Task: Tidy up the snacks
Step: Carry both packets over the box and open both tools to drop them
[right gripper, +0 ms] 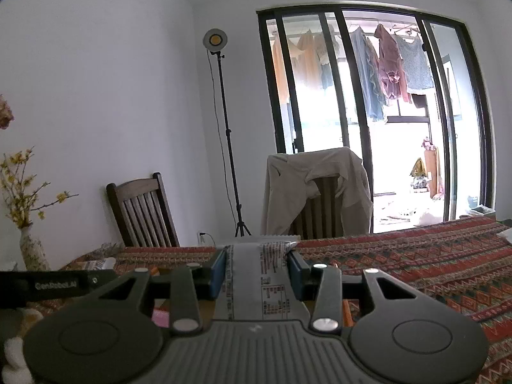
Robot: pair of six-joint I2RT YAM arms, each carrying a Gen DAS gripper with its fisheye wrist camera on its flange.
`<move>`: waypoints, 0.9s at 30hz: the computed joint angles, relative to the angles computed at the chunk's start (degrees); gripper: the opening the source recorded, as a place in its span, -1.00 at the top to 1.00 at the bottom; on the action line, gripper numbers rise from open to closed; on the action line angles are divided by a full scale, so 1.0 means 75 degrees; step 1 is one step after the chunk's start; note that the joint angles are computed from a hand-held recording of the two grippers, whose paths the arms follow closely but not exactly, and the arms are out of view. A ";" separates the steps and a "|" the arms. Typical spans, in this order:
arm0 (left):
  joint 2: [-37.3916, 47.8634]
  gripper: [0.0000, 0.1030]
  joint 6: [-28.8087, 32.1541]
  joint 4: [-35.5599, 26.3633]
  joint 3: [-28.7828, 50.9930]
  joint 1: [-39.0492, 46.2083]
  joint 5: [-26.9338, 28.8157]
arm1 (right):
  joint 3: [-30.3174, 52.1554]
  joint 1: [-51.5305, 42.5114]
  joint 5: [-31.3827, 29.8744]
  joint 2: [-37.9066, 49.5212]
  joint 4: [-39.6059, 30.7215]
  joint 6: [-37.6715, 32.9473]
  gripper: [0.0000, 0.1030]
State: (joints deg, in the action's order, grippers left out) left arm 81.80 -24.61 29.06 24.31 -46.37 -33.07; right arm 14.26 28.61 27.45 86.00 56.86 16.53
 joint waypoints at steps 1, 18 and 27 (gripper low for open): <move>0.0180 -0.17 0.0015 0.0044 0.0144 0.0106 0.0102 | 0.0183 -0.0129 -0.0130 0.0219 0.0038 -0.0002 0.22; 0.2169 -0.17 0.0221 0.0732 0.1101 0.1024 0.0789 | 0.1406 -0.0787 -0.0830 0.2289 0.0447 0.0090 0.22; 0.2582 -0.17 0.0401 0.0945 0.1163 0.1098 0.0891 | 0.1586 -0.0959 -0.1134 0.2830 0.0492 0.0123 0.22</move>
